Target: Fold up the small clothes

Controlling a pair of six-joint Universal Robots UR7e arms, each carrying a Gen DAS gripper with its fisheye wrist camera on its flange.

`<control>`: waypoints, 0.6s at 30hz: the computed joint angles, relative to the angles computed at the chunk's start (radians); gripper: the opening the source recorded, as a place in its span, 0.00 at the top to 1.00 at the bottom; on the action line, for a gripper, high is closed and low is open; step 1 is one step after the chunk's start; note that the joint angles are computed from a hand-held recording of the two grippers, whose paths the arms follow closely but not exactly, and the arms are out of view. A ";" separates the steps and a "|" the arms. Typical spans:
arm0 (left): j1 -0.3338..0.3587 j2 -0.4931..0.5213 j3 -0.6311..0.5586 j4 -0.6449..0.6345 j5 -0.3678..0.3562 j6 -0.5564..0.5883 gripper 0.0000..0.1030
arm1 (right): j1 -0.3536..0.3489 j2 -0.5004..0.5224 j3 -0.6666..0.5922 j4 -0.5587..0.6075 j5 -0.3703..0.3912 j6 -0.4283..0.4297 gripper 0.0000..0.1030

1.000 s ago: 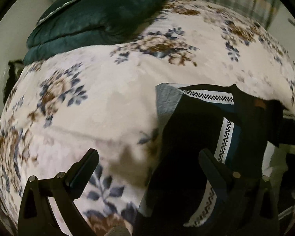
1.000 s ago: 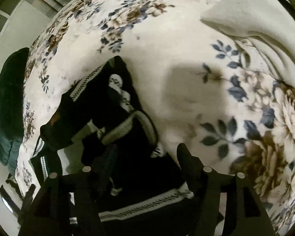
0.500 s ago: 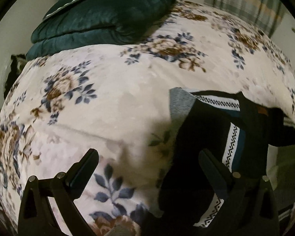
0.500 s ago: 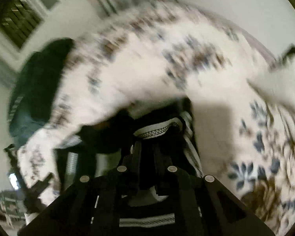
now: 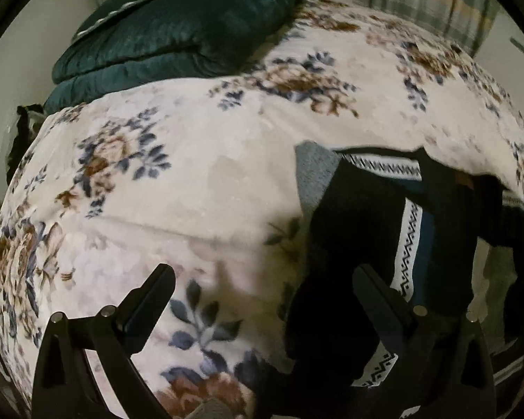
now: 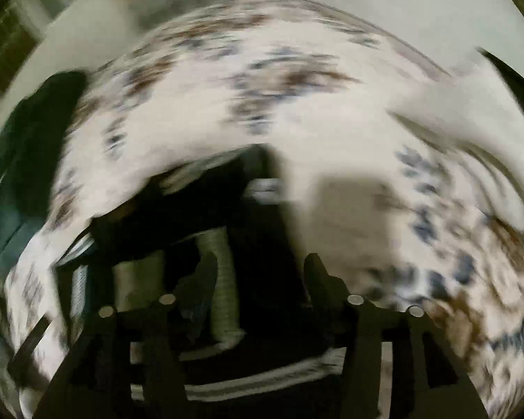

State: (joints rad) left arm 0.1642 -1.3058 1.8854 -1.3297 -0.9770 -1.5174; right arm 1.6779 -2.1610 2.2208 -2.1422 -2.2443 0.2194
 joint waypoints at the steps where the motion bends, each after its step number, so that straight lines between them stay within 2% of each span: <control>1: 0.012 0.008 0.009 -0.024 -0.012 0.027 0.00 | -0.034 0.033 0.004 0.011 0.025 -0.017 0.46; 3: 0.041 0.030 0.023 -0.052 -0.047 0.076 0.00 | -0.102 0.081 0.006 0.068 0.023 0.010 0.46; 4: 0.062 0.043 0.036 -0.065 -0.073 0.100 0.00 | -0.159 0.117 0.003 0.122 0.016 0.036 0.46; 6: 0.081 0.034 0.059 -0.098 -0.095 0.114 0.00 | -0.194 0.138 0.011 0.136 0.005 0.040 0.46; 8: 0.073 0.016 0.050 -0.091 -0.086 0.097 0.00 | -0.166 0.139 0.000 0.141 -0.012 0.041 0.46; 11: 0.018 -0.003 0.007 -0.031 -0.061 0.046 0.00 | -0.102 0.091 -0.037 0.203 0.003 0.073 0.43; 12: -0.002 -0.008 -0.007 -0.019 -0.064 0.030 0.00 | -0.086 0.067 -0.051 0.240 0.016 0.089 0.37; 13: -0.025 -0.008 -0.026 0.000 -0.072 0.010 0.00 | -0.068 0.037 -0.071 0.289 0.036 0.104 0.35; 15: -0.078 0.005 -0.072 0.040 -0.105 -0.026 0.00 | -0.004 0.009 -0.130 0.414 0.047 0.176 0.35; 18: -0.162 0.056 -0.143 0.079 -0.156 -0.064 0.00 | 0.014 -0.083 -0.182 0.576 0.075 0.187 0.34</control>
